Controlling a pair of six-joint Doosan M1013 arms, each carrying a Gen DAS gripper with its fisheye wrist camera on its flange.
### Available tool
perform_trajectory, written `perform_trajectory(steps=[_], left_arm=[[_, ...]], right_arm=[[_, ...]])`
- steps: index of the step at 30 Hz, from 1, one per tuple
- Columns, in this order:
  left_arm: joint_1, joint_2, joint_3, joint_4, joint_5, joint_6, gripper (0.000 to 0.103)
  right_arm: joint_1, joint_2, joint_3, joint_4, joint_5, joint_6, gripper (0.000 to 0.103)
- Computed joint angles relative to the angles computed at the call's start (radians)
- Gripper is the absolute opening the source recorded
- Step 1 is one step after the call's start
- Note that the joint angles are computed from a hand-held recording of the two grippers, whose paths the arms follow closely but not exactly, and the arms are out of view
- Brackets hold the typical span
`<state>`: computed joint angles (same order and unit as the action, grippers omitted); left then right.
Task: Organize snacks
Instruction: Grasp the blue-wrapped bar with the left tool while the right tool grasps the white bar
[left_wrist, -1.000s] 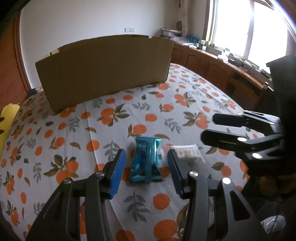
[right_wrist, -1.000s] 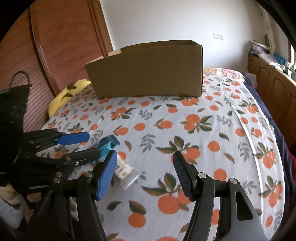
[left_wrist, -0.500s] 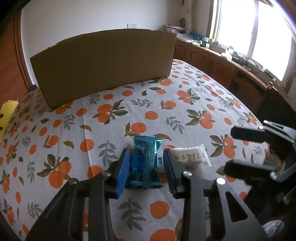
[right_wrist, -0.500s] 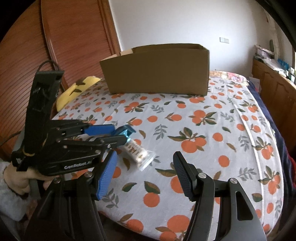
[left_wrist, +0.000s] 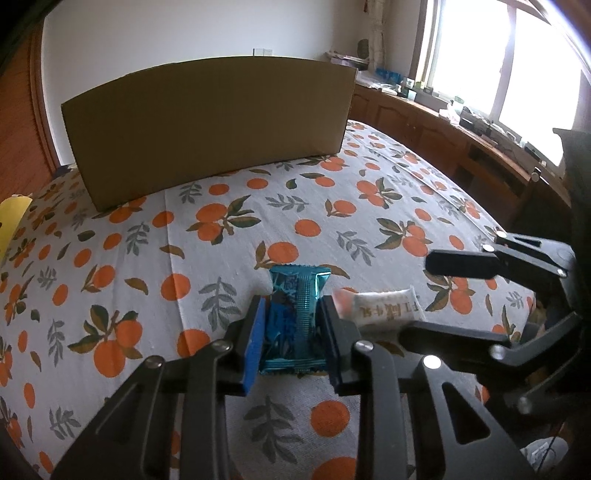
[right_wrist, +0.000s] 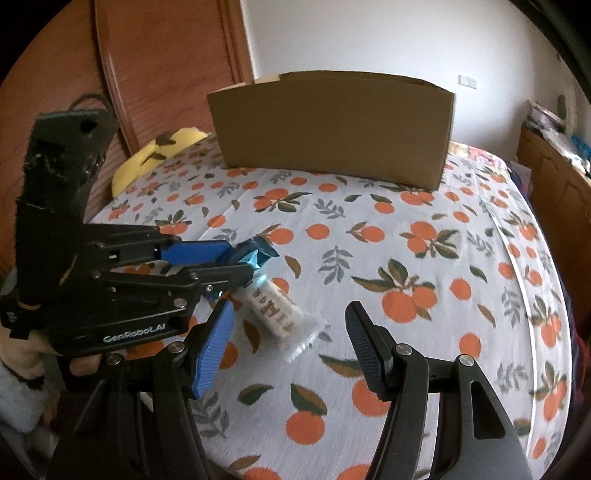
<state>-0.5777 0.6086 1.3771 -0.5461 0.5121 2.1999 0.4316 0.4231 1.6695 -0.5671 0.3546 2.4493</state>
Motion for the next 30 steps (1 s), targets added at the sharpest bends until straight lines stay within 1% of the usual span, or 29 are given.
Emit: perform_trajectory(steps=[1,2,5,8,10,13,14,16,18,21,23,26,27,28,30], left_arm=[[0.003,-0.001,0.001,-0.017,0.007,0.020,0.022],[0.007,-0.001,0.003,-0.041,0.011,0.040,0.020],[0.022,-0.001,0.008,-0.136,0.034,0.091,0.020],[0.033,-0.007,0.017,-0.189,0.046,0.123,0.020],[0.037,-0.013,0.023,-0.220,0.047,0.146,0.020],[0.040,-0.020,0.029,-0.249,0.045,0.171,0.020],[0.041,-0.022,0.031,-0.254,0.043,0.173,0.020],[0.041,-0.023,0.032,-0.262,0.041,0.179,0.020],[0.040,-0.025,0.034,-0.264,0.037,0.181,0.020],[0.040,-0.031,0.042,-0.266,0.027,0.188,0.020],[0.041,-0.034,0.046,-0.271,0.023,0.191,0.020],[0.043,-0.038,0.049,-0.280,0.020,0.197,0.020],[0.044,-0.039,0.050,-0.284,0.019,0.200,0.020],[0.043,-0.039,0.050,-0.286,0.018,0.201,0.020],[0.044,-0.041,0.051,-0.289,0.016,0.204,0.020]], right_arm=[[-0.003,0.005,-0.008,0.032,0.005,-0.042,0.064],[-0.005,0.009,-0.016,0.065,0.012,-0.086,0.064],[-0.010,0.028,-0.044,0.150,0.042,-0.216,0.064],[-0.014,0.046,-0.070,0.215,0.078,-0.317,0.064],[-0.015,0.055,-0.083,0.239,0.097,-0.357,0.064],[-0.013,0.062,-0.095,0.237,0.119,-0.377,0.064],[-0.013,0.062,-0.096,0.232,0.123,-0.373,0.062],[-0.010,0.063,-0.096,0.198,0.130,-0.321,0.063],[-0.009,0.063,-0.096,0.191,0.133,-0.309,0.062],[-0.002,0.061,-0.093,0.144,0.138,-0.259,0.054],[-0.001,0.059,-0.090,0.130,0.140,-0.237,0.044],[0.001,0.056,-0.085,0.123,0.136,-0.228,0.037],[0.001,0.055,-0.085,0.128,0.133,-0.234,0.034],[0.002,0.055,-0.084,0.126,0.131,-0.237,0.025],[0.007,0.057,-0.088,0.108,0.142,-0.231,0.024]])
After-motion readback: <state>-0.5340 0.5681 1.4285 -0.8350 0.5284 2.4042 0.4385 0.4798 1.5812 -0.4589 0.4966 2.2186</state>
